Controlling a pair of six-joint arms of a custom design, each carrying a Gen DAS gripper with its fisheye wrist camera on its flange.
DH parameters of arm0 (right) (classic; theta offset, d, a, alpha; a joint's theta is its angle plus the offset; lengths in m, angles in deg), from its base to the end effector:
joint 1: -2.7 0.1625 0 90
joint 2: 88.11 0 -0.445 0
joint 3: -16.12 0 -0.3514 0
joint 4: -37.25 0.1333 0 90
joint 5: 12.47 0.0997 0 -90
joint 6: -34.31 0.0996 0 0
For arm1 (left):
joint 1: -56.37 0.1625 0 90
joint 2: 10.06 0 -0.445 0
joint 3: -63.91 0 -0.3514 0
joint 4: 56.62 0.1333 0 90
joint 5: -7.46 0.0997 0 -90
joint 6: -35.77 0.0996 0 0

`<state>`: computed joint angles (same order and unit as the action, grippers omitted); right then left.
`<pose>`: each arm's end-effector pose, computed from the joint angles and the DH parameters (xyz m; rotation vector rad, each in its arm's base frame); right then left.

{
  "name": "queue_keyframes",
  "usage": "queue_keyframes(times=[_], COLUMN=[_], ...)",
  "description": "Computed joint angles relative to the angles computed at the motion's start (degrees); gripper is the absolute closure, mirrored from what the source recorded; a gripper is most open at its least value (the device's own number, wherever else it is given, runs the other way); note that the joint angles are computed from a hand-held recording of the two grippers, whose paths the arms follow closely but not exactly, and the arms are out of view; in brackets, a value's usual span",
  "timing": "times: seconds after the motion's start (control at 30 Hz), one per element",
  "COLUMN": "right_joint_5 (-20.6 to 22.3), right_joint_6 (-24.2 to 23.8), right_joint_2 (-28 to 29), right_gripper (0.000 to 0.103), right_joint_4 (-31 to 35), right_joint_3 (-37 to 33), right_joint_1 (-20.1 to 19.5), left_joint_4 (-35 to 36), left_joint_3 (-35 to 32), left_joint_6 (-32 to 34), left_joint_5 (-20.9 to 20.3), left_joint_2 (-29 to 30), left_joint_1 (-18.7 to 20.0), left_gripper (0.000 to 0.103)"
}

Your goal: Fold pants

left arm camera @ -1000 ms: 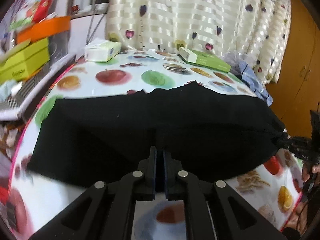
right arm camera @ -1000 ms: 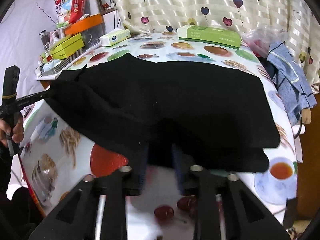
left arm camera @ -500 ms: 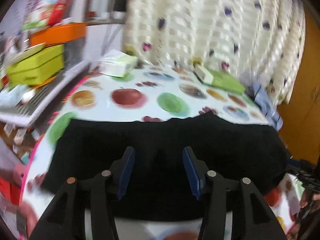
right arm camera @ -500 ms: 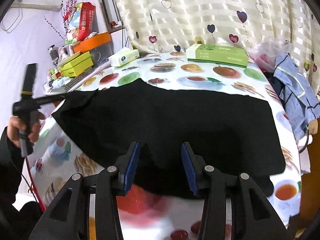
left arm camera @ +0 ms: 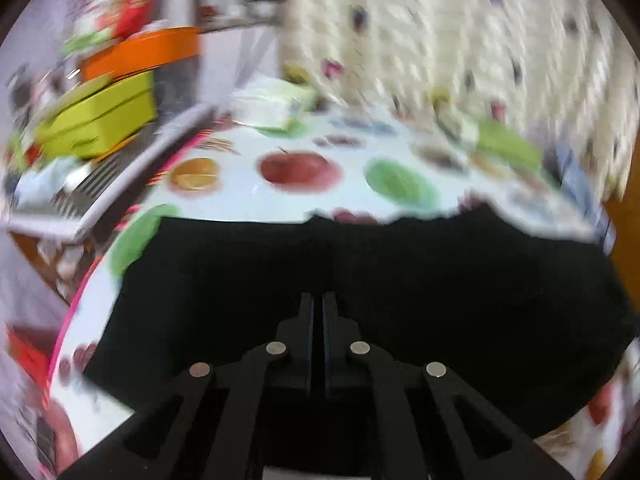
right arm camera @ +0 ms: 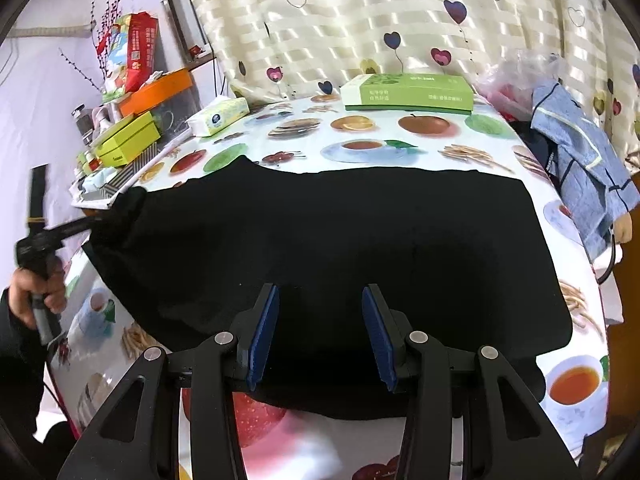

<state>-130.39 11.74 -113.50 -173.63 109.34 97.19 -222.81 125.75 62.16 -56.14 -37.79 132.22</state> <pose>0.1384 -0.6561 0.0547 0.2637 -2.3296 1.0560 -0.0279 -0.8372 0.1731 0.6480 2.3992 -0.8848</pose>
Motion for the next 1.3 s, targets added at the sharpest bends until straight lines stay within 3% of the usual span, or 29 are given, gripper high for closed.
queue_keyframes(times=[0.1, 0.27, 0.33, 0.43, 0.5, 0.57, 0.63, 0.77, 0.9, 1.03, 1.1, 1.2, 1.3], right_joint_5=[0.1, 0.6, 1.0, 0.8, 0.5, 0.2, 0.3, 0.3, -0.6, -0.8, -0.6, -0.9, -1.0], right_joint_6=[-0.2, -0.2, -0.7, -1.5, -1.7, -1.7, -1.6, -1.6, -1.7, -1.1, -1.0, -1.3, -1.3], right_joint_2=[0.2, 0.8, 1.1, 1.5, 1.7, 2.0, 2.3, 2.7, 2.8, 2.7, 2.6, 2.6, 2.4], right_gripper=[0.058, 0.058, 0.058, 0.058, 0.058, 0.058, 0.058, 0.058, 0.058, 0.058, 0.058, 0.058, 0.058], right_joint_4=[0.5, 2.6, 3.0, 3.3, 4.0, 4.6, 5.0, 5.3, 5.4, 5.3, 5.3, 5.0, 4.0], right_joint_3=[-0.4, -2.0, -2.5, -2.9, -3.4, -4.1, -4.6, -5.1, -5.3, -5.3, -5.1, -5.0, -4.6], right_joint_1=[-0.1, 0.1, 0.4, 0.9, 1.1, 1.2, 1.2, 1.6, 1.7, 1.5, 1.5, 1.6, 1.6], left_joint_4=[-5.0, -3.8, -1.2, -5.6, -9.3, -9.4, -7.3, 4.4, 13.2, 15.8, 16.0, 13.0, 6.9], left_joint_3=[6.1, 11.3, 11.7, 14.1, 14.7, 12.9, 8.8, -2.9, -10.3, -14.3, -15.6, -14.8, -12.1], left_joint_6=[-4.8, -7.2, -10.1, -11.4, -9.9, -7.8, -5.4, -3.6, -3.1, -2.4, -1.9, 0.7, 4.5], left_joint_5=[-3.1, -3.4, -5.9, -5.5, -5.0, -5.1, -5.0, -4.8, -3.9, 0.3, 2.9, 2.1, -1.9], left_joint_2=[-4.4, -7.7, -8.8, -10.2, -10.5, -10.2, -8.6, -3.9, -0.5, 2.1, 3.0, 2.7, 0.9], left_joint_1=[1.6, 3.5, 4.7, 5.0, 4.9, 5.0, 5.0, 5.6, 5.5, 4.8, 4.4, 4.0, 3.3], left_gripper=[0.098, 0.094, 0.093, 0.077, 0.06, 0.054, 0.054, 0.054, 0.054, 0.057, 0.098, 0.099, 0.098])
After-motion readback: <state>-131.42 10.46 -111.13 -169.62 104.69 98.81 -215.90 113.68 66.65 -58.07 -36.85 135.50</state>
